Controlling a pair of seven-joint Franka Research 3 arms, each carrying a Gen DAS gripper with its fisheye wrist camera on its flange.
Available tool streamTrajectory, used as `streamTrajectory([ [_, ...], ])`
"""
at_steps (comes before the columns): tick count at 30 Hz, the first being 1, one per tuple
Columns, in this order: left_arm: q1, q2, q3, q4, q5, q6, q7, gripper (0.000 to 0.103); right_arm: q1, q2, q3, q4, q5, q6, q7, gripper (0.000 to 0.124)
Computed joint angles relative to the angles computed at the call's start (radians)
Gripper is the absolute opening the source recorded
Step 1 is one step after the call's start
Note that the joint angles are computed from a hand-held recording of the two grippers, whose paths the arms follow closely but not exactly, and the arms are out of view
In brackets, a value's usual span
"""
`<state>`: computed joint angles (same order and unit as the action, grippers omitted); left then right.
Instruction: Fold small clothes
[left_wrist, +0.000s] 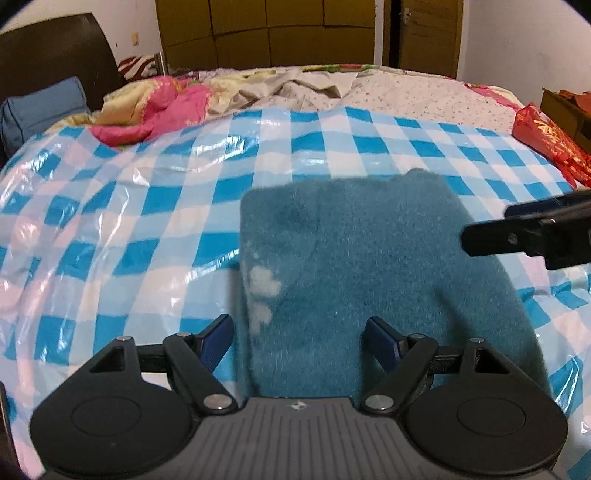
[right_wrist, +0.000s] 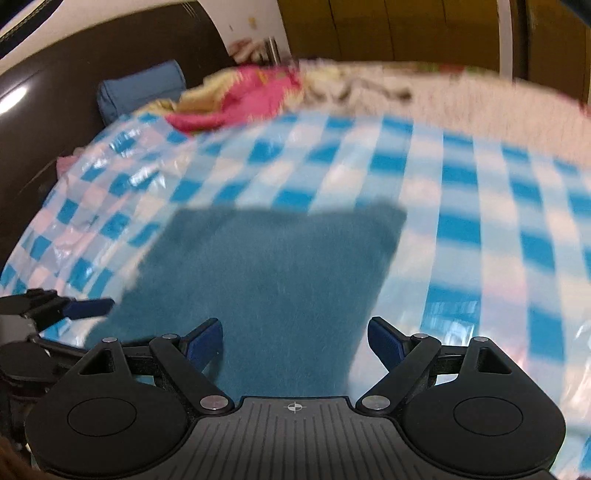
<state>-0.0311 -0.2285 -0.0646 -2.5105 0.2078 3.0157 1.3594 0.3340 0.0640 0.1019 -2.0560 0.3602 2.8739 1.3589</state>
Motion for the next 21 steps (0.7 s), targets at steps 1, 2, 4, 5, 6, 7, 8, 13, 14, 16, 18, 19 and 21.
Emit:
streamTrajectory([
  [1, -0.004, 0.001, 0.005, 0.005, -0.006, 0.004, 0.005, 0.089, -0.002, 0.008, 0.006, 0.018, 0.025, -0.003, -0.028, 0.087],
  [2, -0.007, 0.004, 0.009, 0.012, -0.014, 0.011, 0.007, 0.089, 0.001, 0.019, 0.006, 0.035, 0.018, -0.006, -0.029, 0.087],
  [4, 0.005, 0.015, 0.0, 0.03, -0.007, 0.016, -0.006, 0.089, 0.01, 0.049, 0.002, 0.075, -0.026, -0.013, -0.007, 0.087],
  [5, 0.018, 0.026, -0.01, 0.042, 0.007, 0.018, -0.02, 0.089, 0.015, 0.071, -0.002, 0.101, -0.05, -0.02, 0.008, 0.087],
  [6, 0.023, 0.035, -0.013, 0.052, 0.014, 0.017, -0.027, 0.089, 0.023, 0.094, -0.008, 0.129, -0.078, -0.028, 0.034, 0.087],
  [7, 0.022, 0.045, -0.012, 0.06, 0.014, 0.013, -0.029, 0.089, 0.03, 0.12, -0.017, 0.161, -0.106, -0.043, 0.063, 0.087],
  [8, 0.017, 0.056, -0.008, 0.069, 0.005, 0.005, -0.025, 0.089, 0.036, 0.144, -0.022, 0.194, -0.127, -0.058, 0.087, 0.087],
  [13, -0.025, 0.075, 0.032, 0.049, -0.093, 0.007, 0.059, 0.09, 0.056, 0.259, -0.035, 0.342, -0.19, -0.15, 0.117, 0.086],
  [14, -0.053, 0.073, 0.057, 0.041, -0.156, 0.012, 0.1, 0.09, 0.068, 0.281, -0.045, 0.367, -0.219, -0.172, 0.134, 0.086],
  [16, -0.089, 0.07, 0.089, 0.026, -0.259, 0.021, 0.162, 0.09, 0.084, 0.311, -0.057, 0.396, -0.26, -0.194, 0.159, 0.087],
  [18, -0.131, 0.062, 0.122, 0.013, -0.355, 0.03, 0.238, 0.09, 0.082, 0.326, -0.051, 0.416, -0.258, -0.206, 0.166, 0.087],
  [19, -0.141, 0.054, 0.129, 0.008, -0.387, 0.03, 0.263, 0.09, 0.082, 0.329, -0.052, 0.426, -0.26, -0.215, 0.171, 0.087],
  [21, -0.133, 0.037, 0.121, -0.002, -0.404, 0.034, 0.272, 0.09, 0.086, 0.324, -0.053, 0.431, -0.27, -0.207, 0.178, 0.086],
])
